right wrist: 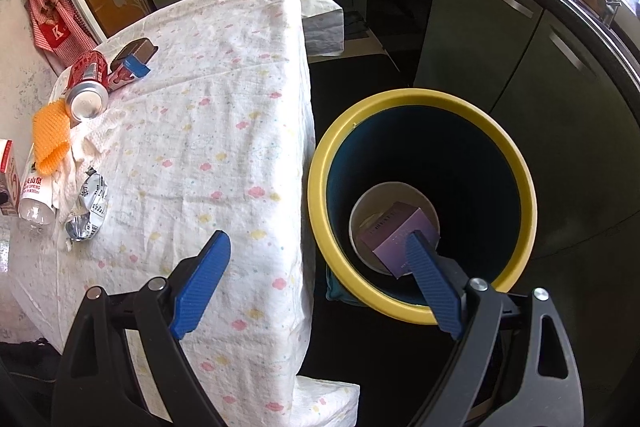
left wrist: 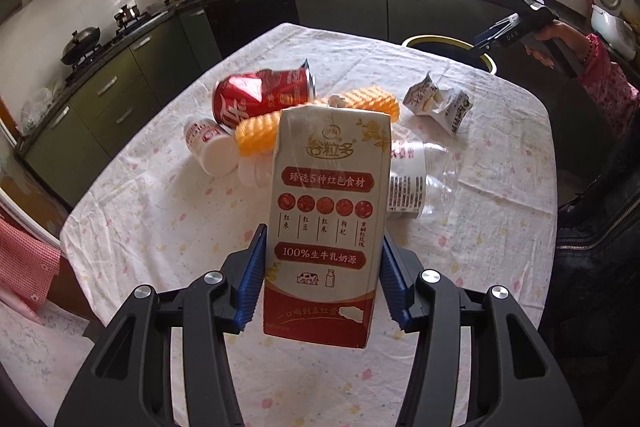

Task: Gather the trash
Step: 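Carry the milk carton over the bin and release it from the left gripper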

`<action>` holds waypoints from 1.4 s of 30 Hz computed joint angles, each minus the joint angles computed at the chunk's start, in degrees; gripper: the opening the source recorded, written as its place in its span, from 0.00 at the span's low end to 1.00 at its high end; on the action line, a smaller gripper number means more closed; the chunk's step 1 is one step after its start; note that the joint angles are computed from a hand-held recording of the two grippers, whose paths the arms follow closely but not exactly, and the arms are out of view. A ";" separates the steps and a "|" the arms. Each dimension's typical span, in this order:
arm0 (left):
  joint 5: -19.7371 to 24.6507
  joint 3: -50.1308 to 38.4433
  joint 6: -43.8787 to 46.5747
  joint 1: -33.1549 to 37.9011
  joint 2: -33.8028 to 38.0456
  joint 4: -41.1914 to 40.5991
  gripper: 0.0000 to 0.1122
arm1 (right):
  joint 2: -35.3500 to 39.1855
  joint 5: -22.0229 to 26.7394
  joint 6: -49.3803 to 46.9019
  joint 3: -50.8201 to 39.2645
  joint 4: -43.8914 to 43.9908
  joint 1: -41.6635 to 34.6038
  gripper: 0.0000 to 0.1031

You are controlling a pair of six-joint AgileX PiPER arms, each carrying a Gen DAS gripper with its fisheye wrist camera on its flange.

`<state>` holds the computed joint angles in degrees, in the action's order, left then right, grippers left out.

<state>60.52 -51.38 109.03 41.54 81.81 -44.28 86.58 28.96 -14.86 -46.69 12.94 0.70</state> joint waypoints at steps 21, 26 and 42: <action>-9.79 -35.75 -58.13 -66.74 19.71 17.28 0.46 | -13.00 4.81 -38.12 11.68 24.41 -36.14 0.82; -8.40 -53.48 -68.08 -75.04 34.92 23.10 0.46 | -10.24 6.07 -45.91 12.58 28.72 -43.63 0.82; -15.59 -54.68 -80.56 -75.35 35.76 25.50 0.71 | -8.09 7.38 -51.27 13.67 32.92 -46.24 0.83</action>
